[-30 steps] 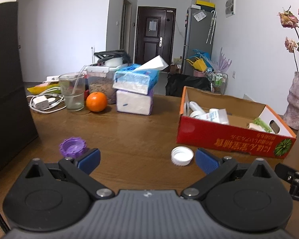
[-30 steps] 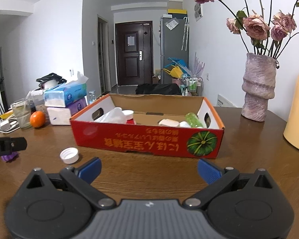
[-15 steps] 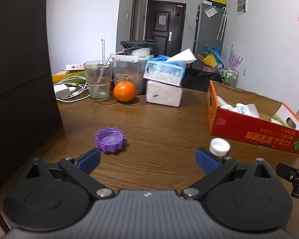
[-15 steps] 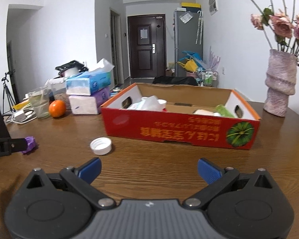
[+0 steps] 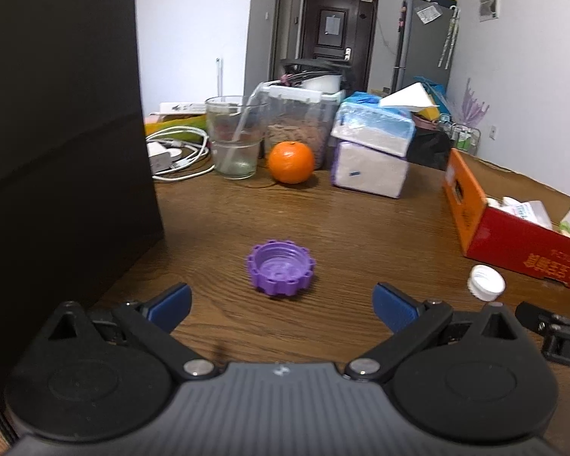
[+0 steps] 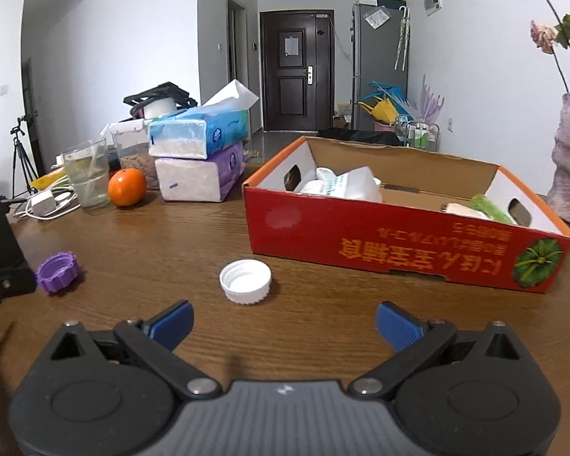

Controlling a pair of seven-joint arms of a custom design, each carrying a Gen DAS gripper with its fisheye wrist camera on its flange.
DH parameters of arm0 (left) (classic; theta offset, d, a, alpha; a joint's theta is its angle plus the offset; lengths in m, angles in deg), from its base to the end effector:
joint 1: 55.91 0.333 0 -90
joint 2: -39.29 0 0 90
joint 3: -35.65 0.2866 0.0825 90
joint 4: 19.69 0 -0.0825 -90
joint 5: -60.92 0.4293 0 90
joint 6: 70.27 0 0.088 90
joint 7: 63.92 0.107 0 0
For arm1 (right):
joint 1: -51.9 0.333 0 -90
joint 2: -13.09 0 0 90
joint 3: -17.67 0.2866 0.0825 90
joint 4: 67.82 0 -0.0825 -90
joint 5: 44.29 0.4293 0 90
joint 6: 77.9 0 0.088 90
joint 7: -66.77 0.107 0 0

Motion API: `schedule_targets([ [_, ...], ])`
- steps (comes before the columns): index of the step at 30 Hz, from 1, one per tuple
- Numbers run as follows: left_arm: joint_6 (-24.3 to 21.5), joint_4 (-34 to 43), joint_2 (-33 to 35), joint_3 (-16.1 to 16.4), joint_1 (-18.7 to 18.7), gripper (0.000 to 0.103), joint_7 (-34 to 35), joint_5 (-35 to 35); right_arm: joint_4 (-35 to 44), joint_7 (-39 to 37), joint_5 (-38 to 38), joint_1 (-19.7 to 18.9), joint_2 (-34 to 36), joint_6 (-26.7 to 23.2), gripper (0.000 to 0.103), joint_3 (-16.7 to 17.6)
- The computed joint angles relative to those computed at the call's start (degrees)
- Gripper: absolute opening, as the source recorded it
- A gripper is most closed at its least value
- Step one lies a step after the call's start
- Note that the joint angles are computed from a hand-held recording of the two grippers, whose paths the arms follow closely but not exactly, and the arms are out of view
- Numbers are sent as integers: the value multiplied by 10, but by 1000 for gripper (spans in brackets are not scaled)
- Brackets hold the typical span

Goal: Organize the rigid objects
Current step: 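Grasp the white cap with the right tool while the left tool grasps the purple cap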

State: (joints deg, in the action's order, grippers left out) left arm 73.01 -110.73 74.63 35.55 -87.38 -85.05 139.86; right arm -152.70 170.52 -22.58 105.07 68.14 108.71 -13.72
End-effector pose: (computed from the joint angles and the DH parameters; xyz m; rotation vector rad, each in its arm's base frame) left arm 0.6270 -0.3927 0.2498 -1.8620 1.3335 -0.7803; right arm 0.6873 0.3523 0.2268 -1.7257 1.4589 -0.7391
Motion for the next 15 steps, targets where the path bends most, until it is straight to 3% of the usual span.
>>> schedule_targets([
  [8, 9, 6, 7, 2, 13, 103, 14, -26, 151, 56, -49, -42, 84, -88, 92, -3],
  [15, 10, 15, 16, 8, 13, 103, 22, -45, 268, 75, -103, -102, 134, -145, 72, 42],
])
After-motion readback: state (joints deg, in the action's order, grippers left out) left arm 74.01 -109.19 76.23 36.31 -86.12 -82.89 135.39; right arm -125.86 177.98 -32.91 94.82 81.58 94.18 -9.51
